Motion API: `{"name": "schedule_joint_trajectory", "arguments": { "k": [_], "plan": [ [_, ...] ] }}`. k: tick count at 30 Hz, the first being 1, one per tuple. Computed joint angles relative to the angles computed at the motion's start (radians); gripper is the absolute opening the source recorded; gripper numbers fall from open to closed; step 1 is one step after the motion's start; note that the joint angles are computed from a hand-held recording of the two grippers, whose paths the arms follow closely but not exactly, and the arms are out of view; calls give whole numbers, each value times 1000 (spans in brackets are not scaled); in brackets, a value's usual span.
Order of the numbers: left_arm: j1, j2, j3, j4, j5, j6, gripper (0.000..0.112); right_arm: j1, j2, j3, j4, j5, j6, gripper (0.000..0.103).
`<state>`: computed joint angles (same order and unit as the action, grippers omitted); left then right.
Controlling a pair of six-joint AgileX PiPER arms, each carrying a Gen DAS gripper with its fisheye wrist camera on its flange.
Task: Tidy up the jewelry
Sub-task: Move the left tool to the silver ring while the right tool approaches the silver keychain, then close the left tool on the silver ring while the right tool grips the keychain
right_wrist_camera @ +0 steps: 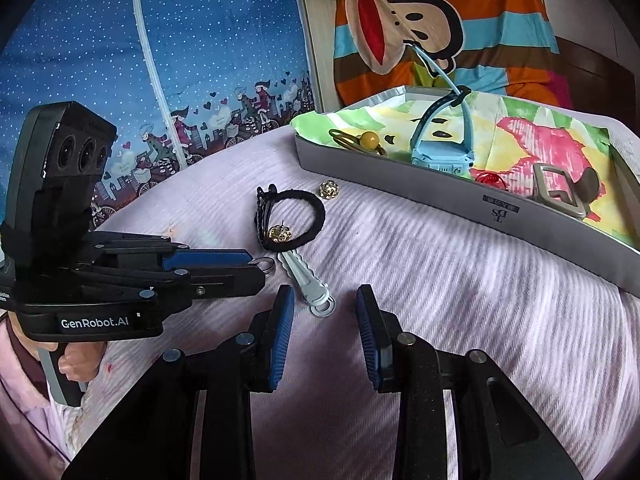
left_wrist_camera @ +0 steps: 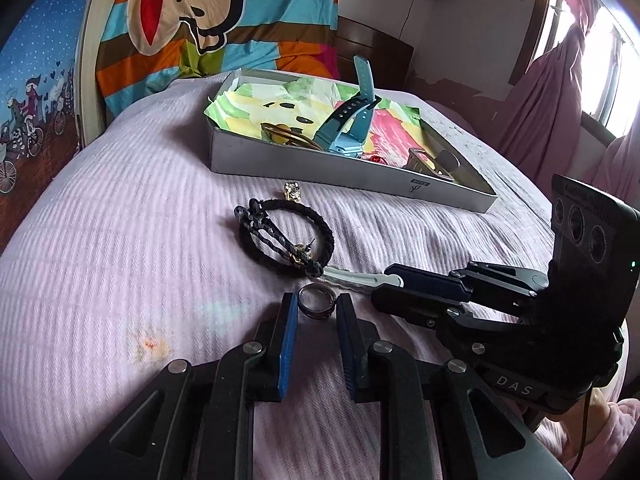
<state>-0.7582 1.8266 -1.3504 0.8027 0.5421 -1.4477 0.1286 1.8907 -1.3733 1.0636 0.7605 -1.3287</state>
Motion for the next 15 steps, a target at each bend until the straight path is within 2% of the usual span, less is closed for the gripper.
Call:
{"name": "schedule_joint_trajectory", "arguments": {
  "k": [1, 3, 15],
  "plan": [
    [-4, -4, 2, 10, 4, -9, 19, 5, 1, -4, -8, -1, 5, 20],
    [-13, -9, 1, 29, 12, -20, 19, 9, -1, -3, -13, -2, 4, 16],
    [-75, -14, -61, 171, 99, -105, 19, -109, -64, 94, 205, 64, -137, 15]
  ]
}}
